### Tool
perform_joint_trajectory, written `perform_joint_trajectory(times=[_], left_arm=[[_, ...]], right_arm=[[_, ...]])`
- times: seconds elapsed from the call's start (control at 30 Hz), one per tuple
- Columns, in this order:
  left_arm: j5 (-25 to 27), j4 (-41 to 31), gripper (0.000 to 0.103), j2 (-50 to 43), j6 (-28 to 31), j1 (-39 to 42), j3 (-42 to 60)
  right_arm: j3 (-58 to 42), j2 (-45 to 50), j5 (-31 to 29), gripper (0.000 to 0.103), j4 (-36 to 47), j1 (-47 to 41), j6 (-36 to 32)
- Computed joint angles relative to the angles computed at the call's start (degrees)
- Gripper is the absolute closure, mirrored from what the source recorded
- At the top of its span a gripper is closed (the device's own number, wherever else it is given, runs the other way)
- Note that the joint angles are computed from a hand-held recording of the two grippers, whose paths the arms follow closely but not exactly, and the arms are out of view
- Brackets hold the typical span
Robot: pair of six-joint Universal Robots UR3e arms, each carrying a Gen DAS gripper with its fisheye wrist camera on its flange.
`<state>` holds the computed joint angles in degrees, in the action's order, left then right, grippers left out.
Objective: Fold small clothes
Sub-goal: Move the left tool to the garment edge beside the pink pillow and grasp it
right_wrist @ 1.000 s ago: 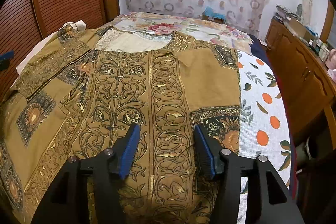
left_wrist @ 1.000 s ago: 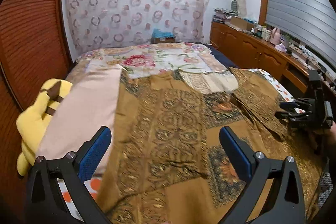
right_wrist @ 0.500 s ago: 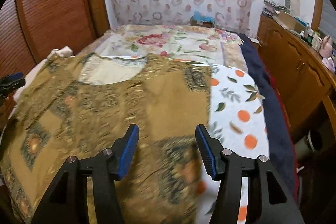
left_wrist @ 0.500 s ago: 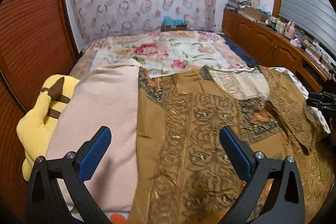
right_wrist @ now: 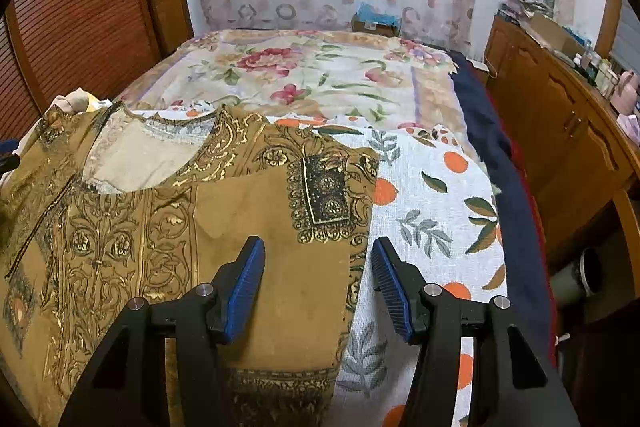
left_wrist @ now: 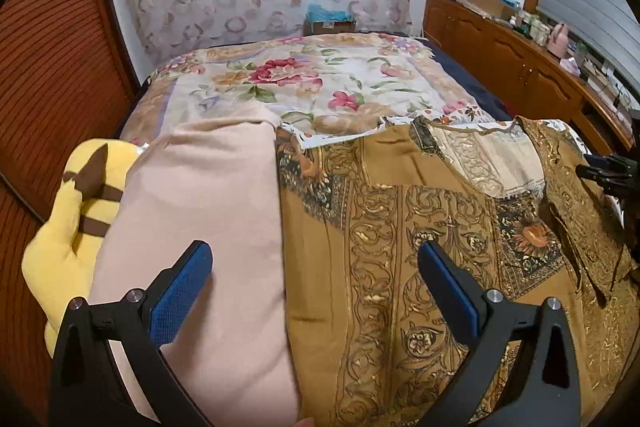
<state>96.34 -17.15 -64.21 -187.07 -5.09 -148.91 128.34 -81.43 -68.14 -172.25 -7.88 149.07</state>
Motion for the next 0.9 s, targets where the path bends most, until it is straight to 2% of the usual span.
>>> perform_joint_trajectory(times=[0.2,0.3,0.37,0.4,0.47,0.57,0.7,0.77,0.9], left_arm=[[-2.15,-1.56,0.001,-1.58,1.90,2.76,2.46],[-5.67,-2.54,0.010,-1.16,3.59,5.71,2.58],[-9.35,-3.54,0.024,-0.13,4.95,8.56,2.17],[-10.47,-3.97,0.028,0.24,5.34,9.46,2.04],[-10.95,-3.38,0.042,0.38,5.35,10.59,1.62],[-11.71,-2.47,0.052,0.19,5.12,12.14,1.04],[-9.69,0.02,0.064,-2.77,5.01,11.40,1.09],[-9.54,0.89,0.086,-3.16,5.54,10.80,0.90],[-8.02,1.34,0.089,-2.76,4.80,7.29,1.98]], right_arm=[[0.86,0.72,0.84,0.044,-2.21,-0.35,-0.18],[0.35,1.52,1.04,0.044,-2.37,-0.60,-0.44],[0.40,1.59,0.96,0.044,-2.53,-0.65,-0.61],[-0.16,2.22,0.83,0.043,-2.66,-0.47,-0.45],[-0.10,2.04,0.89,0.043,-2.47,-0.67,-0.56],[-0.26,2.26,0.74,0.042,-2.69,-0.47,-0.41],[-0.32,2.36,0.76,0.042,-2.72,-0.45,-0.33],[-0.32,2.38,0.76,0.042,-2.75,-0.47,-0.31],[-0.55,2.66,0.49,0.041,-2.95,-0.20,-0.05]])
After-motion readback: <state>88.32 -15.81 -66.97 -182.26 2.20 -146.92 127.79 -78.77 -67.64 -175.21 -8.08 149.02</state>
